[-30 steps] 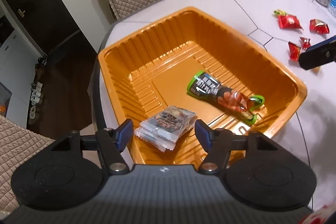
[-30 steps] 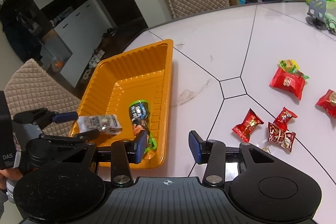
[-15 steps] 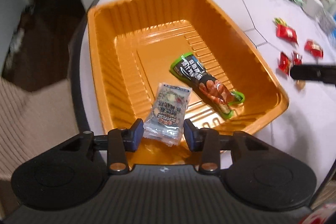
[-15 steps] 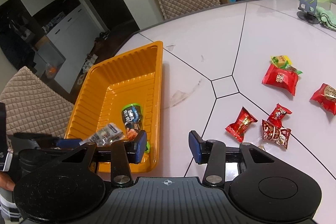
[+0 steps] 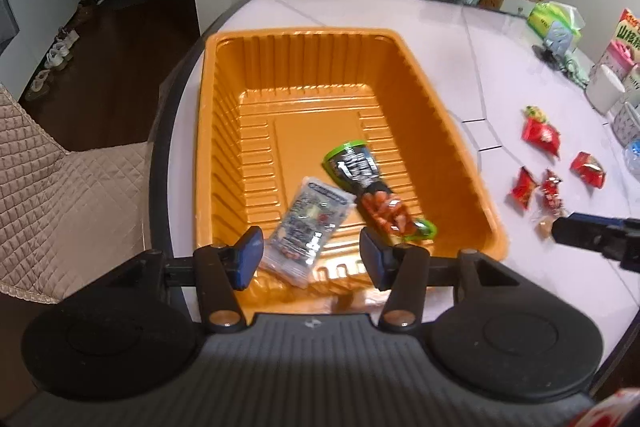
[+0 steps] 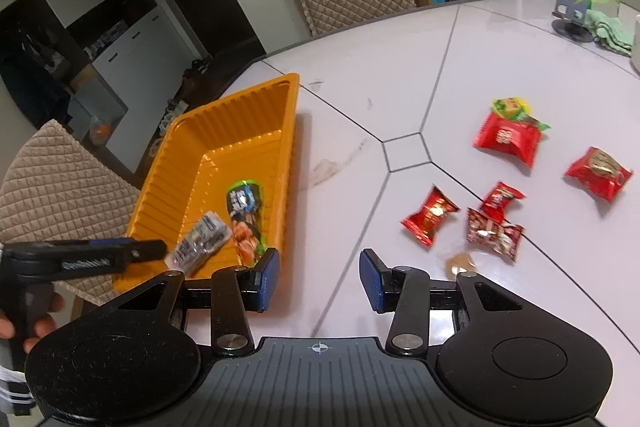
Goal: Organize snacks
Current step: 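Withdraw both tools from the tray back toward the candies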
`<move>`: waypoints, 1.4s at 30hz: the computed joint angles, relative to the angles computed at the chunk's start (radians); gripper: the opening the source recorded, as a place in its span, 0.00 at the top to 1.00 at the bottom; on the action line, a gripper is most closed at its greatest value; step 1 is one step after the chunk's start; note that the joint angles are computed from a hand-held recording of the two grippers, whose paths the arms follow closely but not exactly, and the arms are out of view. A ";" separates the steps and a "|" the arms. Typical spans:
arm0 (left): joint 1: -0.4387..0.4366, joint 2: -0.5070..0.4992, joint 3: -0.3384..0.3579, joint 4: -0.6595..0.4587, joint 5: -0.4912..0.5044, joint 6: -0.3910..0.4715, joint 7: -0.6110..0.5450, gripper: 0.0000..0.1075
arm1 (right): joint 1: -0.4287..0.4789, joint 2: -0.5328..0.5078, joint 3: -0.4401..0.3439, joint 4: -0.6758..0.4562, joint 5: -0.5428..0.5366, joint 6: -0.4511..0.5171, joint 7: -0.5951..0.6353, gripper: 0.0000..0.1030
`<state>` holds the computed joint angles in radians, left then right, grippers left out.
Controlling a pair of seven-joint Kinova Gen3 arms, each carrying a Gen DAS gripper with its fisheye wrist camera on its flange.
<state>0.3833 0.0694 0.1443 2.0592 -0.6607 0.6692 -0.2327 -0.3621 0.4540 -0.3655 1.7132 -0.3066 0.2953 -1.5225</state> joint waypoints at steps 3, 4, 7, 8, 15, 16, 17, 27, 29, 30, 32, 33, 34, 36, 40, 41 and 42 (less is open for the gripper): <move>0.033 -0.012 0.028 -0.008 -0.016 0.010 0.032 0.54 | 0.029 -0.027 -0.013 0.043 -0.003 -0.011 0.024 0.56; 0.044 -0.011 0.037 -0.013 -0.021 0.014 0.042 0.54 | 0.034 -0.033 -0.012 0.054 -0.003 -0.011 0.029 0.56; 0.084 0.005 0.058 -0.032 -0.045 0.021 0.081 0.54 | 0.051 -0.056 -0.009 0.090 -0.005 -0.017 0.043 0.56; 0.098 0.014 0.061 -0.039 -0.053 0.019 0.093 0.54 | 0.059 -0.062 -0.008 0.100 -0.008 -0.017 0.047 0.56; 0.200 0.119 0.041 -0.128 -0.076 0.013 0.096 0.54 | 0.116 -0.098 0.008 0.158 -0.040 -0.014 0.076 0.56; 0.215 0.132 0.033 -0.140 -0.077 0.009 0.094 0.54 | 0.117 -0.103 0.017 0.166 -0.039 -0.017 0.074 0.56; 0.228 0.143 0.026 -0.152 -0.078 0.004 0.087 0.54 | 0.118 -0.108 0.026 0.174 -0.038 -0.021 0.072 0.56; 0.336 0.307 -0.063 -0.323 -0.037 -0.003 0.009 0.54 | 0.228 -0.116 0.019 0.217 -0.072 -0.052 0.111 0.56; 0.354 0.337 -0.086 -0.351 -0.027 -0.011 0.008 0.54 | 0.239 -0.112 0.023 0.216 -0.072 -0.053 0.113 0.56; 0.364 0.353 -0.096 -0.366 -0.025 -0.010 0.005 0.54 | 0.247 -0.109 0.023 0.216 -0.073 -0.054 0.117 0.56; 0.381 0.384 -0.117 -0.397 -0.017 -0.005 0.000 0.54 | 0.264 -0.103 0.020 0.214 -0.075 -0.053 0.123 0.56; 0.388 0.400 -0.128 -0.411 -0.014 -0.008 0.001 0.54 | 0.271 -0.101 0.020 0.212 -0.076 -0.053 0.126 0.56; 0.390 0.411 -0.136 -0.421 -0.007 -0.013 -0.001 0.54 | 0.276 -0.098 0.020 0.211 -0.076 -0.054 0.128 0.56; 0.396 0.435 -0.151 -0.444 0.008 -0.020 -0.005 0.55 | 0.279 -0.090 0.024 0.205 -0.074 -0.055 0.128 0.56; 0.413 0.474 -0.184 -0.479 0.019 -0.035 -0.014 0.55 | 0.290 -0.079 0.027 0.198 -0.068 -0.057 0.126 0.56; 0.417 0.485 -0.189 -0.493 0.023 -0.029 -0.023 0.55 | 0.294 -0.076 0.026 0.196 -0.067 -0.057 0.127 0.56; 0.415 0.498 -0.189 -0.507 0.031 -0.023 -0.036 0.55 | 0.296 -0.073 0.027 0.195 -0.065 -0.059 0.126 0.56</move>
<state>0.7985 0.5672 -0.0448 1.5523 -0.6294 0.6460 -0.2688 -0.0662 0.3810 -0.3387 1.9081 -0.3720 0.2367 -1.3962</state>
